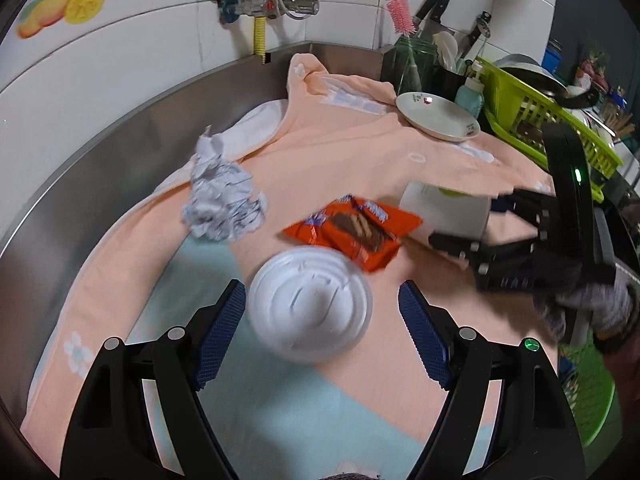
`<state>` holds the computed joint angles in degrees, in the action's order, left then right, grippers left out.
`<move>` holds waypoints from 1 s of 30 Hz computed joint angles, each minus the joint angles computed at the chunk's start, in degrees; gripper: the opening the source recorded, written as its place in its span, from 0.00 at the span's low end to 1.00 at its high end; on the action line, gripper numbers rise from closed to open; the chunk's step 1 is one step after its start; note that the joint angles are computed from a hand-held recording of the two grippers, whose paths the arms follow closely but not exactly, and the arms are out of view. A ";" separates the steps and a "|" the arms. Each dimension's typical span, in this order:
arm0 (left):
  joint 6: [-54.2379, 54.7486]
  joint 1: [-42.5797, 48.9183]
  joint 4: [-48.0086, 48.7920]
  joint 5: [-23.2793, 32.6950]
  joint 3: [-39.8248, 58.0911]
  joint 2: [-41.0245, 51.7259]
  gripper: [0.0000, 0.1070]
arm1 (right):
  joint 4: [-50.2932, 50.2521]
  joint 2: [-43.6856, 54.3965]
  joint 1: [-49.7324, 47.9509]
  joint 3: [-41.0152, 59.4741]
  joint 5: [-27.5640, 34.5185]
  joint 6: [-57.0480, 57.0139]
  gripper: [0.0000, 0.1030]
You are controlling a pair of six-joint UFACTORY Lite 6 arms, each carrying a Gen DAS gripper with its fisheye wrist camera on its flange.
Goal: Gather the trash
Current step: 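Grasp the white paper cup with the right tool while the left tool grasps the orange wrapper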
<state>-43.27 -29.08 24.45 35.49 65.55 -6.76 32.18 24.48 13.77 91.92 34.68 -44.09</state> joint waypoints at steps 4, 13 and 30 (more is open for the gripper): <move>4.07 2.03 -6.54 -0.57 7.06 7.30 0.71 | 2.54 -1.78 -0.97 -2.59 -1.13 -1.54 0.65; 10.71 6.22 -19.87 1.21 21.53 22.45 0.70 | 8.01 -10.22 -5.33 -11.41 -0.84 -8.66 0.64; 6.67 4.35 -15.99 9.27 38.89 36.53 0.70 | 15.79 -17.07 -13.87 -19.45 3.24 -19.87 0.64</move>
<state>-36.59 -24.73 8.46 44.76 104.43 29.77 47.97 7.41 -0.10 72.47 37.91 -63.96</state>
